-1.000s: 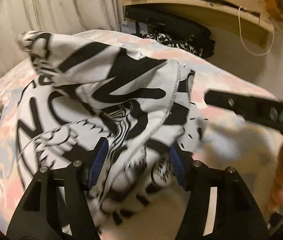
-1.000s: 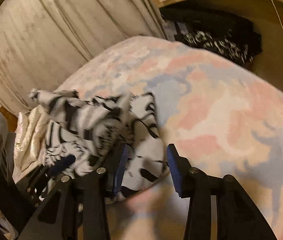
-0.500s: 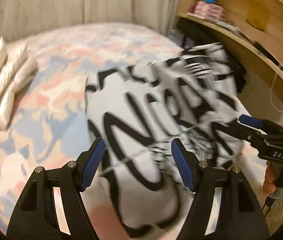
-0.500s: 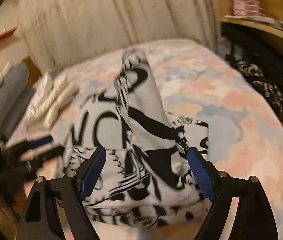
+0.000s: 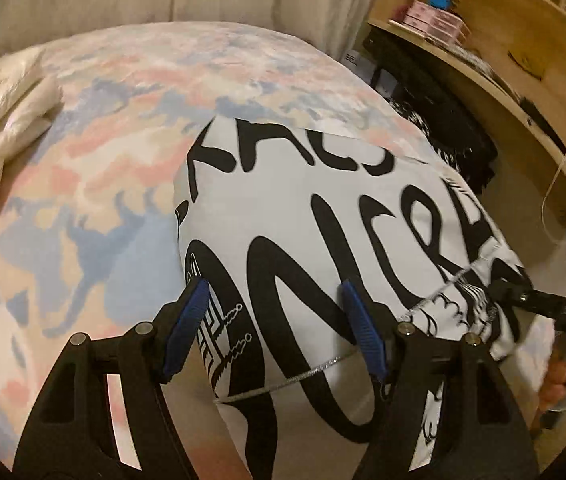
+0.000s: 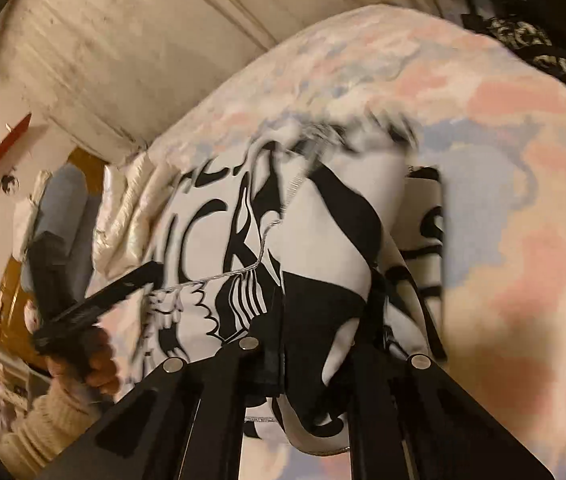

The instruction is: Fold large clothes

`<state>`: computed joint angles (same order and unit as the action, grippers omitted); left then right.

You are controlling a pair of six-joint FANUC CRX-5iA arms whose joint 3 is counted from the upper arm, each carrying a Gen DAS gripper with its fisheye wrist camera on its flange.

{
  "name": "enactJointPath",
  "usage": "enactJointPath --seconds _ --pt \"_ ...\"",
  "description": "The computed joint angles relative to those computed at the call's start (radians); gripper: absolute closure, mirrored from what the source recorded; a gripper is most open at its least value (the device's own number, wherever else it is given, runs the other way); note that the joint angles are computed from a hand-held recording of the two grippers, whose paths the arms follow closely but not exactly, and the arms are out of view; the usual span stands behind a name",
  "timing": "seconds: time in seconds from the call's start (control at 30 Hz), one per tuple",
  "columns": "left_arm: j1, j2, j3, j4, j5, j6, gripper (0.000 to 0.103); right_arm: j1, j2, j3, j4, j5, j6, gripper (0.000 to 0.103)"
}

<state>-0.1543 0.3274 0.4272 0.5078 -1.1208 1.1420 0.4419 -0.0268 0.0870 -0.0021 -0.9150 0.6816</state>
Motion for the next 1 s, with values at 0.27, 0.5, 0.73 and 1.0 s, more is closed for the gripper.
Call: enactJointPath --seconds 0.27,0.5,0.73,1.0 --pt "-0.122 -0.033 0.02 -0.321 0.066 0.074 0.038 -0.002 0.059 -0.017 0.019 -0.093 -0.054 0.094" --pt "-0.097 -0.013 0.06 -0.259 0.0 0.057 0.038 0.067 0.089 0.06 0.162 -0.266 -0.075 0.072" --pt "-0.087 0.0 0.144 -0.201 -0.001 0.06 0.038 0.165 0.153 0.18 0.477 -0.447 -0.175 0.058" --pt "-0.128 0.143 0.338 -0.312 -0.077 0.213 0.038 0.082 0.323 0.397 0.392 -0.308 -0.041 0.058"
